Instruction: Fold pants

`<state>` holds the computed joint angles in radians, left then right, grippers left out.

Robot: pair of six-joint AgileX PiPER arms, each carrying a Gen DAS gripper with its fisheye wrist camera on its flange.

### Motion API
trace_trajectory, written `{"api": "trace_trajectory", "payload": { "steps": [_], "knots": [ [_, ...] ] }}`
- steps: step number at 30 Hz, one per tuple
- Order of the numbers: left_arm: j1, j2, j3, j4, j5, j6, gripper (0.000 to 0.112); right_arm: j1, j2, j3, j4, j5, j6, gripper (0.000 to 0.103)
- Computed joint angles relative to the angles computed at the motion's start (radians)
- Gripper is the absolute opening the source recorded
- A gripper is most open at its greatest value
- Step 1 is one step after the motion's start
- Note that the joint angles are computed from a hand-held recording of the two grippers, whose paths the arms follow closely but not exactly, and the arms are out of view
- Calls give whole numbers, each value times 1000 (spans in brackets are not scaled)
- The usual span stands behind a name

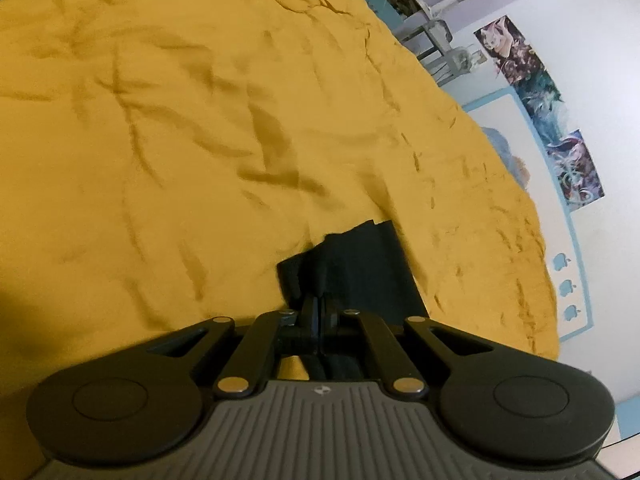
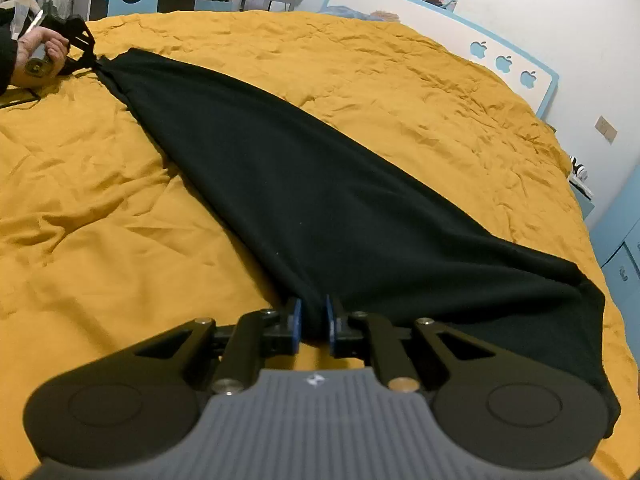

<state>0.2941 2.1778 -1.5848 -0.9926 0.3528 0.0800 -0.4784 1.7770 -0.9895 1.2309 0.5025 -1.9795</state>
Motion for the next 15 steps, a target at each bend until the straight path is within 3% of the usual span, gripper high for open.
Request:
{"api": "trace_trajectory", "payload": {
  "steps": [3,7,9,12,13,15],
  "knots": [
    [-7,2,-28,147,14,-149,1,0,12,-21,-73,14,68,9],
    [1,-57,56,282,-46,-294,4,7,20,-53,-199,19,181,10],
    [6,-105,108,436,-64,-441,5,2,19,-73,-300,42,262,10],
    [1,-186,184,507,-72,-433,15,-66,35,-149,-368,198,365,9],
    [-11,-212,206,536,-78,-427,16,-114,46,-181,-323,272,369,9],
    [-62,-271,259,596,-96,-400,21,-192,57,-218,-219,342,383,12]
  ]
}}
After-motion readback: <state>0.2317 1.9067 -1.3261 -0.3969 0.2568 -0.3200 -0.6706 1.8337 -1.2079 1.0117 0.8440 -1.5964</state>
